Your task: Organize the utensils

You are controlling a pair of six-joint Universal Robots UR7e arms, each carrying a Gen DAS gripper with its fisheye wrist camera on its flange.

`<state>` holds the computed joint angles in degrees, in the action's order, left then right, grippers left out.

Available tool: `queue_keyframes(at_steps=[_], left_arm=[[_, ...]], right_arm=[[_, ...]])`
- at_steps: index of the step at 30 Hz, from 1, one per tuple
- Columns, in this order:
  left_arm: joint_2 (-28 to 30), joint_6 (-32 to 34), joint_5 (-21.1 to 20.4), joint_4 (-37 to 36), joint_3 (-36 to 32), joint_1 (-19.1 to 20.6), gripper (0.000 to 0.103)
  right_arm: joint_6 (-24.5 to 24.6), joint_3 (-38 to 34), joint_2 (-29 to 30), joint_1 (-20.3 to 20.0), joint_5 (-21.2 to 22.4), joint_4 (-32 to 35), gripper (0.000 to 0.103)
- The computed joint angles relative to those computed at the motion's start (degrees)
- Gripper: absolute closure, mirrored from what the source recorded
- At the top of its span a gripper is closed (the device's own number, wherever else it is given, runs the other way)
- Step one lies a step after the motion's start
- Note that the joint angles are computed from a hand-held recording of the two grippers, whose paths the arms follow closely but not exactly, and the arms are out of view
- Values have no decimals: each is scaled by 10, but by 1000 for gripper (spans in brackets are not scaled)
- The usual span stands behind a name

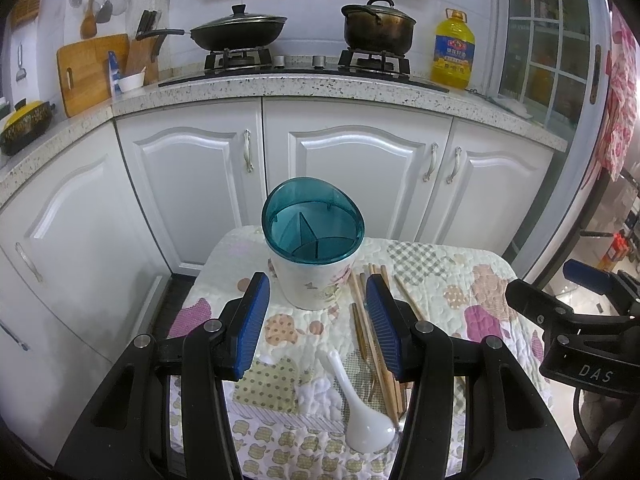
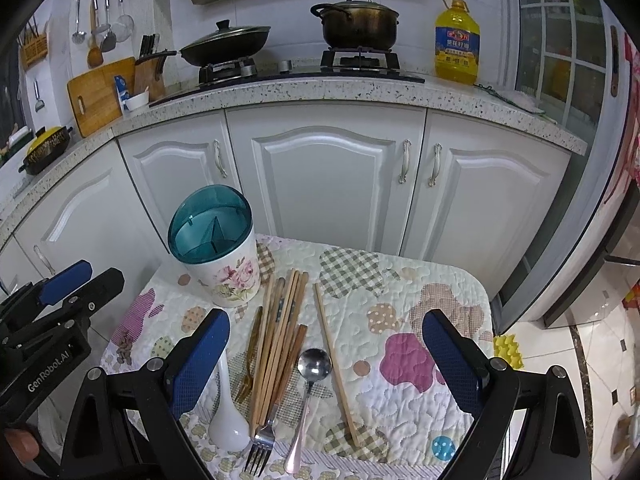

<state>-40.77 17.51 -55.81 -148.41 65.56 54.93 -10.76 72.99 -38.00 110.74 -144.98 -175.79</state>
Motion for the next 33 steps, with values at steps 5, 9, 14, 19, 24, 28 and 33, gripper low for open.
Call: queue_keyframes(at_steps=[5, 9, 14, 19, 24, 28, 33], left_arm=[[0, -3, 1, 1, 1, 0, 53], [0, -3, 1, 2, 0, 1, 53], [2, -4, 1, 4, -2, 2, 53], [3, -8, -1, 8, -5, 3, 53], [5, -10, -3, 14, -9, 5, 53], [7, -24, -14, 42, -20, 12, 53], [17, -92, -50, 135, -63, 37, 53]], right_arm=[[4, 2, -1, -2, 3, 5, 7], [5, 4, -3, -3, 5, 6, 7], [10, 3, -3, -4, 5, 11, 7], [13, 1, -2, -4, 5, 14, 7], [12, 0, -1, -4, 4, 14, 7], [6, -1, -3, -11, 11, 16, 7], [28, 8, -20, -35, 31, 54, 7]])
